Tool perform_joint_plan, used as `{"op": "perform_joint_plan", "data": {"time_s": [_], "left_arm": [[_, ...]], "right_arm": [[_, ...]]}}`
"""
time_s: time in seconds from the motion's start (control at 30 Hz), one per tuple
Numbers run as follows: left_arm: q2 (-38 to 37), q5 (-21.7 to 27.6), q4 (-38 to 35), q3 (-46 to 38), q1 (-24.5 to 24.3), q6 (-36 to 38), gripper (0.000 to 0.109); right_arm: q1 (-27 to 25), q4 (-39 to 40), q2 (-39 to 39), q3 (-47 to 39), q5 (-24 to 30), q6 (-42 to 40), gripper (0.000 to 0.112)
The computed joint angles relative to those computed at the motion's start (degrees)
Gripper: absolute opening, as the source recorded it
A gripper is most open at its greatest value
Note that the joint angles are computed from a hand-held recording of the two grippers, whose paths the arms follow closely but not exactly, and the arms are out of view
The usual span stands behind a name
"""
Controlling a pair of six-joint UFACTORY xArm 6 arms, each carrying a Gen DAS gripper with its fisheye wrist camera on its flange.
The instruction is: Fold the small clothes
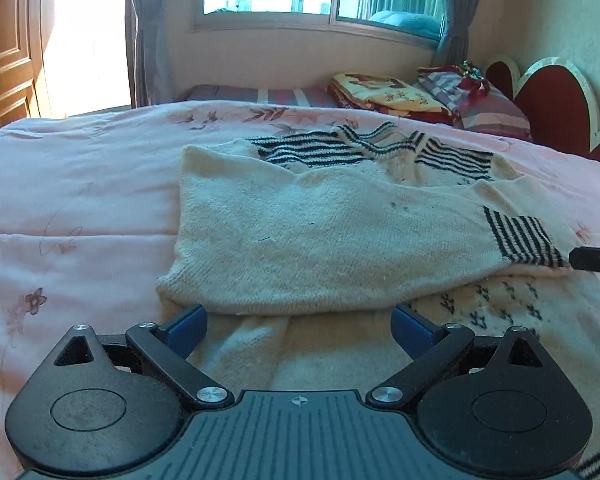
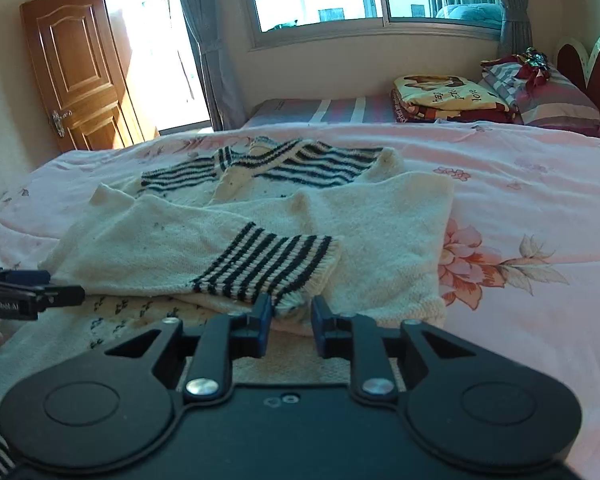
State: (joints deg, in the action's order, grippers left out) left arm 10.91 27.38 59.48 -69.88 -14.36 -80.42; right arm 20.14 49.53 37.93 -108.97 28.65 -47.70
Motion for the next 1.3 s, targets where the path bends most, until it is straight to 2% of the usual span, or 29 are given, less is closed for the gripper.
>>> {"op": "perform_joint_plan", "data": {"time_s": [0.07, 0.17, 0.23, 0.33, 0.4, 0.5, 0.67, 0.8, 0.87, 0.93, 1.03, 1.07, 1.1, 1.13, 1.2, 1.3], "left_arm": [[-4.47, 1.65, 2.16, 4.92, -1.22, -2.43, 0.098], [-10.88, 3.92, 0.23, 12.44, -3.06, -2.16, 0.098], [-12.43, 8.45, -2.51, 13.99, -5.3, 2.02, 0.098], [-15.29, 9.75, -3.09, 16.35, -7.05, 0.73, 0.098], [-16.4, 10.73, -3.59, 16.85, -8.56, 0.37, 0.098], [-18.68, 14.84, -3.43, 17.59, -12.37, 0.58, 0.098], [-22.98, 16.28, -5.21, 20.34, -16.18, 0.65, 0.098], [-26.62, 21.23, -6.02, 22.67, -20.53, -2.31, 0.097], [-29.25, 21.21, -6.43, 24.78, -21.78, -3.79, 0.097], [-32.18, 19.41, -7.85, 27.47, -21.87, -5.11, 0.097], [-38.11, 11.65, -10.48, 34.07, -19.24, -10.3, 0.097], [-39.99, 7.33, -11.6, 36.73, -17.48, -12.12, 0.088], [-42.38, 1.77, -13.36, 40.19, -15.18, -14.17, 0.068], [-43.75, -2.24, -14.91, 42.57, -13.62, -15.65, 0.063], [-45.53, -9.73, -13.97, 46.47, -10.62, -19.86, 0.063], [-45.35, -17.47, -16.01, 49.02, -7.19, -19.97, 0.063]], "right_arm": [[-1.13, 3.05, -3.7, 4.82, 0.37, -3.74, 0.027], [-3.46, 7.16, -10.17, 13.45, 2.57, -6.87, 0.028], [-5.06, 10.31, -14.74, 19.48, 4.77, -7.5, 0.029], [-6.03, 12.4, -20.78, 27.71, 4.73, -7.22, 0.029], [-6.37, 12.63, -23.97, 31.51, 5.0, -5.31, 0.029], [-6.92, 12.5, -28.6, 36.44, 5.99, -0.25, 0.032], [-7.34, 11.4, -34.4, 42.61, 7.37, 4.28, 0.044], [-9.4, 10.67, -37.45, 45.51, 11.66, 10.48, 0.045], [-10.35, 10.64, -38.71, 46.7, 13.04, 13.35, 0.045], [-11.45, 11.9, -39.93, 47.93, 14.9, 14.37, 0.047], [-12.64, 12.85, -40.57, 48.81, 17.42, 14.61, 0.047], [-12.94, 12.73, -40.67, 49.08, 18.06, 15.02, 0.047], [-13.15, 12.83, -40.69, 49.29, 18.63, 15.24, 0.047], [-13.39, 13.27, -40.67, 49.5, 19.44, 15.07, 0.047], [-13.47, 13.65, -40.66, 50.07, 20.21, 14.81, 0.047], [-13.15, 14.01, -39.34, 49.95, 21.16, 14.27, 0.047]]}}
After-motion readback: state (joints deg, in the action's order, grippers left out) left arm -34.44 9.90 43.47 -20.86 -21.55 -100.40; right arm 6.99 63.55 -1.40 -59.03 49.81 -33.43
